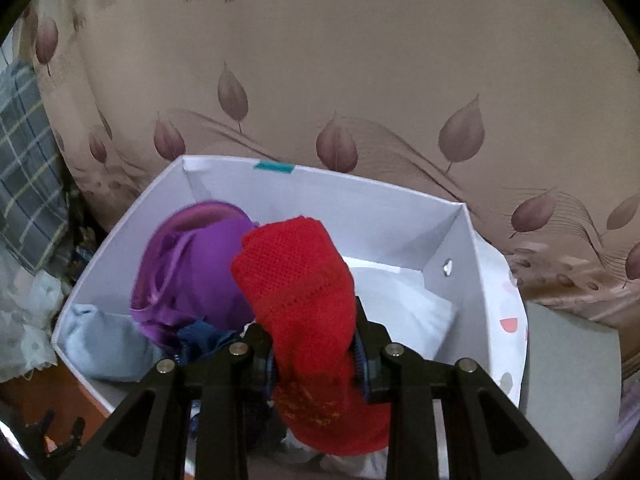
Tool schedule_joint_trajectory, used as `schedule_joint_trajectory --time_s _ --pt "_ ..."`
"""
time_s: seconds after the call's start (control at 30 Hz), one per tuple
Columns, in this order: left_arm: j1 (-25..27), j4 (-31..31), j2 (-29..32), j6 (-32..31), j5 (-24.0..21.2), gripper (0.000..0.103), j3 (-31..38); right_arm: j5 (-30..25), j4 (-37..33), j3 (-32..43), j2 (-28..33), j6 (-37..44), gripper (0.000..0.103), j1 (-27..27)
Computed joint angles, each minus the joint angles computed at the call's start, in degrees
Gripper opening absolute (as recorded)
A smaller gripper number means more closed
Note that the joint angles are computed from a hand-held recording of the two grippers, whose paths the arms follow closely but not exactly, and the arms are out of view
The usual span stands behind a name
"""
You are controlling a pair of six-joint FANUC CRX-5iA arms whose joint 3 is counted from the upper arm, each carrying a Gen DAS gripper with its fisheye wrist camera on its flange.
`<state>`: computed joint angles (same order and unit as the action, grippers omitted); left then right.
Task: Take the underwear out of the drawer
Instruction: 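Open the right tool over the box to release the red cloth, then lower the right tool into the drawer onto the grey knit sock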
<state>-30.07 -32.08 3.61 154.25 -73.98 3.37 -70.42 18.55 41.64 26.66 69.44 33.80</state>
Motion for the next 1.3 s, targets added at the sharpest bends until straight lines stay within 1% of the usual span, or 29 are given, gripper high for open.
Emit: schedule_joint_trajectory --time_s 0.03,0.13,0.2,0.27,0.33,0.4,0.43,0.6,0.73,0.8,0.87,0.97,1.0,1.07,1.13,1.17,1.23,1.3 --pt "-0.1 -0.1 0.1 0.0 -0.1 0.080 0.1 -0.3 0.1 0.4 0.7 -0.2 0.034 0.0" --pt "0.0 0.0 -0.1 -0.2 0.2 0.080 -0.1 -2.0 -0.2 2.3 2.6 -0.5 0.037 -0.2" --pt "0.2 0.2 -0.2 -0.7 0.5 0.080 -0.3 -1.5 1.2 1.6 2.8 -1.1 0.038 0.0" --pt "0.0 0.1 -0.3 -0.8 0.6 0.080 -0.6 -2.1 1.3 2.5 3.6 -1.0 0.045 0.0" --pt "0.1 0.4 -0.3 -1.0 0.9 0.080 -0.7 -2.8 1.3 3.5 4.2 -0.7 0.060 0.0" --pt "0.2 0.5 -0.3 -1.1 0.9 0.080 -0.7 -1.9 2.5 2.2 3.4 -0.4 0.064 0.2" --pt "0.2 0.5 -0.2 -1.2 0.9 0.080 -0.6 -1.2 3.1 1.3 2.7 -0.1 0.067 0.4" --pt "0.3 0.7 -0.3 -1.3 1.1 0.080 -0.8 2.1 4.7 -3.1 -2.1 0.0 0.068 1.0" --pt "0.5 1.2 -0.4 -1.3 1.2 0.080 -1.1 6.5 7.9 -11.5 -9.2 0.4 0.068 2.4" --pt "0.8 1.6 -0.8 -1.0 1.3 0.080 -1.6 9.3 10.0 -18.2 -14.2 0.6 0.068 3.6" --pt "1.3 2.2 -1.3 -0.7 1.8 0.080 -2.2 12.4 12.5 -25.4 -19.1 0.2 0.068 4.8" --pt "1.6 2.6 -1.8 -0.2 2.0 0.080 -2.7 16.6 18.0 -39.5 -27.9 0.2 0.068 8.1" --pt "1.5 2.5 -1.7 -0.2 1.8 0.080 -2.6 17.4 19.2 -42.6 -29.8 0.6 0.068 8.9" --pt "1.3 2.3 -1.6 -0.1 1.5 0.080 -2.4 19.8 22.9 -51.8 -35.1 1.9 0.068 11.7" --pt "1.5 2.6 -1.5 -0.3 1.7 0.080 -2.3 21.1 25.6 -58.5 -38.4 3.3 0.068 13.9" --pt "1.7 3.0 -1.6 -0.4 2.0 0.080 -2.5 21.2 25.5 -61.3 -39.7 5.0 0.068 15.0" --pt "1.8 3.2 -1.7 -0.3 2.1 0.080 -2.6 20.6 23.7 -63.9 -40.3 8.3 0.066 16.3" --pt "1.6 2.8 -1.6 0.1 1.8 0.080 -2.5 20.4 22.1 -65.4 -39.7 9.5 0.066 16.8"
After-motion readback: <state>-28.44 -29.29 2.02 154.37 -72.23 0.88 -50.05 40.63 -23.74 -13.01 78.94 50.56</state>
